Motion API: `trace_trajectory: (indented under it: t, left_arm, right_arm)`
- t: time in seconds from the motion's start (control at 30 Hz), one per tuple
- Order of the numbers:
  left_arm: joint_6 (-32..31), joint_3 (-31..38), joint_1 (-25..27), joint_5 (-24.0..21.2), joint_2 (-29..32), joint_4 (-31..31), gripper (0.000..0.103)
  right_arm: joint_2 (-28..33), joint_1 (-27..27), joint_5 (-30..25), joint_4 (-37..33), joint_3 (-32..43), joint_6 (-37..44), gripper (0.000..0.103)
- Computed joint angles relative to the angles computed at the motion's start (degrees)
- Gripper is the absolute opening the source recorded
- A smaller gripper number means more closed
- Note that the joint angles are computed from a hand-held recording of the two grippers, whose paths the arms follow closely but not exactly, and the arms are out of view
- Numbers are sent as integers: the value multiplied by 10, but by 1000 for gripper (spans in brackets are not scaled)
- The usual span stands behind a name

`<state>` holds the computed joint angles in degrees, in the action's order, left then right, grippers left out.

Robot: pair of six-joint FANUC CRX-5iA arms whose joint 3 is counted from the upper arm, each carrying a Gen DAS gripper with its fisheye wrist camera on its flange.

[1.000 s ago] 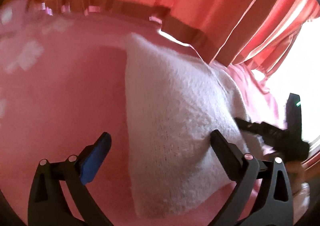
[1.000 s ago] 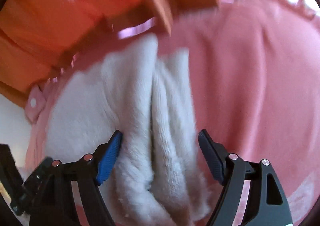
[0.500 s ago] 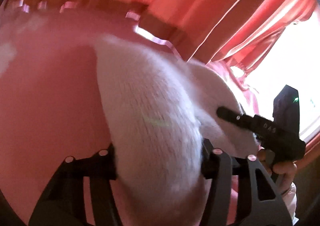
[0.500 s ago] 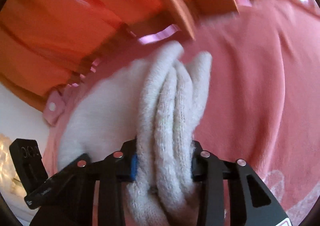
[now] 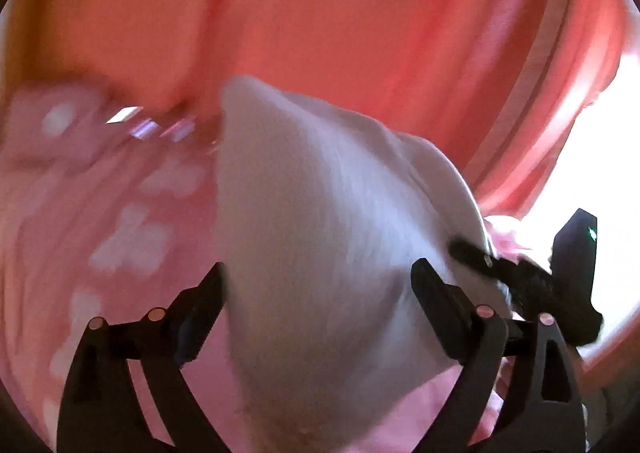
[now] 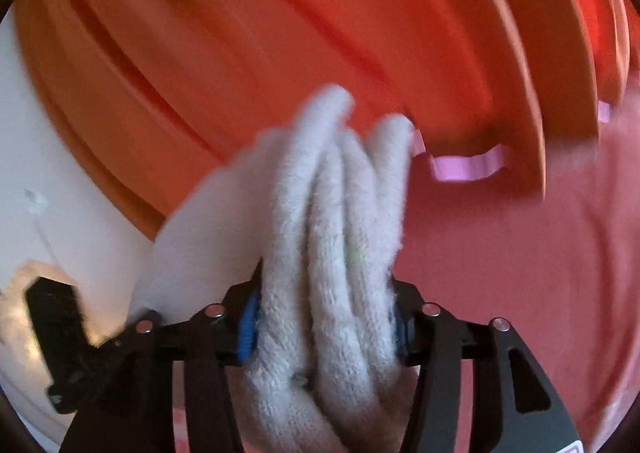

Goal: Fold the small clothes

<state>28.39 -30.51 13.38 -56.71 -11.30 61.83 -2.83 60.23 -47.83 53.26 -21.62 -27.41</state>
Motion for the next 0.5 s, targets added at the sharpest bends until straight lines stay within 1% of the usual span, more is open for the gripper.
trace_trajectory:
  t: [0.03, 0.07, 0.1, 0.13, 0.17, 0.2, 0.23, 0.27, 0.3, 0.33, 0.37, 0.43, 0.47, 0.5]
  left_arm:
    - [28, -9, -3, 40, 3, -42, 87]
    - [86, -1, -3, 63, 11, -110, 83]
    - [117, 10, 1, 56, 25, -148, 81]
    - [127, 19, 7, 40, 34, -156, 81]
    - [123, 17, 8, 33, 39, -142, 82]
    - [116, 14, 11, 28, 42, -128, 82]
    - [113, 13, 12, 29, 44, -116, 84]
    - [115, 14, 11, 34, 46, -111, 88]
    - [120, 17, 8, 40, 51, -106, 92]
    - [122, 12, 8, 42, 52, -102, 92]
    - [127, 17, 6, 39, 61, -100, 93]
    - [138, 37, 5, 16, 88, -97, 96]
    - [140, 48, 4, 3, 113, -92, 96]
    - [154, 57, 1, -6, 130, -93, 96]
  right_arm:
    - [26, 7, -44, -69, 27, 31, 43]
    - [41, 8, -67, -108, 47, 53, 36]
    - [40, 8, -60, -116, 51, 68, 36]
    - [32, 9, -47, -95, 44, 72, 36]
    - [36, 16, -60, -56, 43, 71, 38]
    - [42, 19, -74, -46, 50, 81, 50]
    - [45, 20, -80, -39, 54, 92, 58]
    - [51, 17, -78, -35, 59, 96, 66]
    - [57, 11, -74, -41, 64, 102, 67]
    - [64, 0, -67, -62, 72, 119, 67]
    - [73, -16, -51, -99, 83, 144, 69]
    - [85, -40, -30, -148, 95, 169, 69]
    - [90, -49, -10, -164, 92, 172, 70]
    - [93, -60, 23, -176, 83, 173, 74]
